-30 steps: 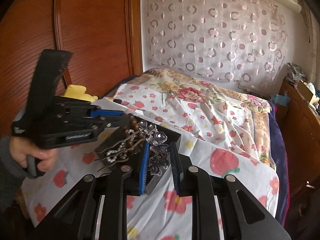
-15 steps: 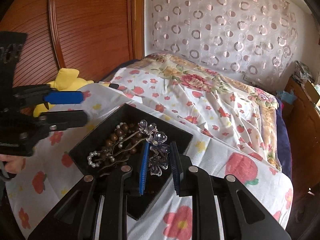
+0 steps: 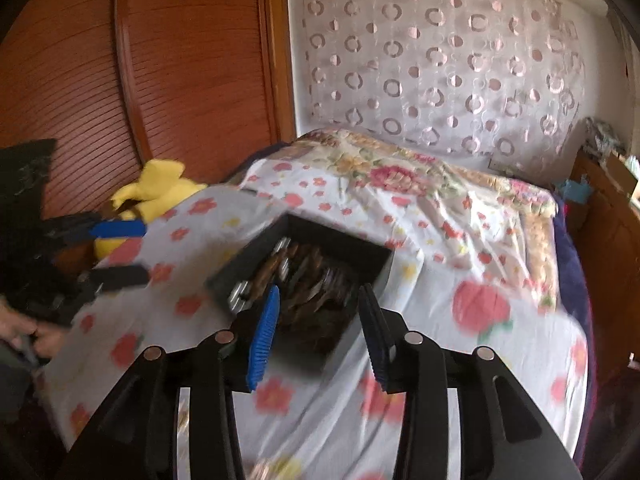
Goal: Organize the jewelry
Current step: 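Grasp the green-stone pendant with the left gripper while the right gripper grasps the gold ring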
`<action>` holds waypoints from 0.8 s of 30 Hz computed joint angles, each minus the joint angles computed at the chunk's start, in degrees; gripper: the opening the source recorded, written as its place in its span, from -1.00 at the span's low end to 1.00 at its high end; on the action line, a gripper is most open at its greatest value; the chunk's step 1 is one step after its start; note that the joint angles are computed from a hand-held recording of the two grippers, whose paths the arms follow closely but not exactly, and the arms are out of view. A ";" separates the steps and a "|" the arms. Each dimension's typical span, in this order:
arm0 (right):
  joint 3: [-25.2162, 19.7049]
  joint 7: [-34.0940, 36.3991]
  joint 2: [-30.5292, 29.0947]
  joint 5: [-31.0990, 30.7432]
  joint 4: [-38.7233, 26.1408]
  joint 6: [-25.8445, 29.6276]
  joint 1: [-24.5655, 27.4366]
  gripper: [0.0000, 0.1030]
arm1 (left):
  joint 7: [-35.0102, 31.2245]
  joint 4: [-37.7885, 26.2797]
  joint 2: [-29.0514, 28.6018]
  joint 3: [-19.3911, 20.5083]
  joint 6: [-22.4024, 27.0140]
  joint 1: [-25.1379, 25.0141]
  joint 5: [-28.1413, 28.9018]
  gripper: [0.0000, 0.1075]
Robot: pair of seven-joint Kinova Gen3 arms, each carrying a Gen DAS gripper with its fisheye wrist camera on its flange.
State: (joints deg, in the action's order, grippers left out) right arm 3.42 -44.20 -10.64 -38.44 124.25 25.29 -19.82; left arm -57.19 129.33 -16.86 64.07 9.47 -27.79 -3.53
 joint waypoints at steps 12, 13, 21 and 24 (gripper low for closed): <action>-2.42 -8.90 -5.87 8.00 11.74 3.11 -1.48 -0.29 | 2.74 6.33 -5.14 -1.36 0.04 8.82 5.32 0.53; -3.07 -9.78 -5.90 8.80 12.03 2.70 -1.54 -0.29 | 2.90 6.46 -5.33 -1.24 0.16 9.06 5.71 0.53; -7.41 -17.01 -5.24 15.68 12.45 0.37 -1.68 -0.59 | 3.92 7.37 -7.38 -0.43 2.38 12.49 7.94 0.53; -7.27 -18.04 -5.78 17.66 12.74 0.04 -2.80 -0.59 | 4.33 7.84 -7.16 1.30 2.29 12.53 8.93 0.53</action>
State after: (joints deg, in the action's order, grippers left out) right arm -3.85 -62.24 -16.42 -20.78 136.99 25.33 -22.63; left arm -52.86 137.17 -24.02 65.38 11.75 -15.27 5.40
